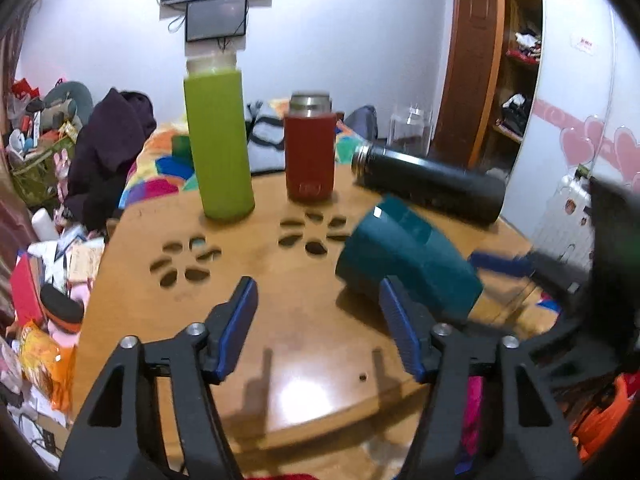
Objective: Flip cup upside down
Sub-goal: 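Grasp the teal cup with the right tool while the left tool releases it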
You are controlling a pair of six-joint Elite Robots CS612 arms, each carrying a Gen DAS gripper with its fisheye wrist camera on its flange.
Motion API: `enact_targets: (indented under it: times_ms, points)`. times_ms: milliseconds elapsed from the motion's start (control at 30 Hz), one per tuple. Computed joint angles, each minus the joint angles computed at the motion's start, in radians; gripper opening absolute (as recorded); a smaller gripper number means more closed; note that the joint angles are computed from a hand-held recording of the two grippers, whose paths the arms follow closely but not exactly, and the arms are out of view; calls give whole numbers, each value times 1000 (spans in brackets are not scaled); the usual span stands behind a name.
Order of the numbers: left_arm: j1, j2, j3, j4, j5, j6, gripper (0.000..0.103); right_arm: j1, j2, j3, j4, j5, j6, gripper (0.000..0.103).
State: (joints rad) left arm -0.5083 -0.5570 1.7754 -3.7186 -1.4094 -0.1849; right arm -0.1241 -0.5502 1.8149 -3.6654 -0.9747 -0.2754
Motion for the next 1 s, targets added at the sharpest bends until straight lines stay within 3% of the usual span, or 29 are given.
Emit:
enact_targets:
  times_ms: [200,367,1000]
  points:
    - [3,-2,-36,13,-72,42,27,12,0,-3,54,7,-56,57]
    - [2,11,-75,29,-123,56,12,13,3,1,33,11,-62,53]
    - [28,17,-101,16,-149,30,12,31,-2,10,-141,-43,-51,52]
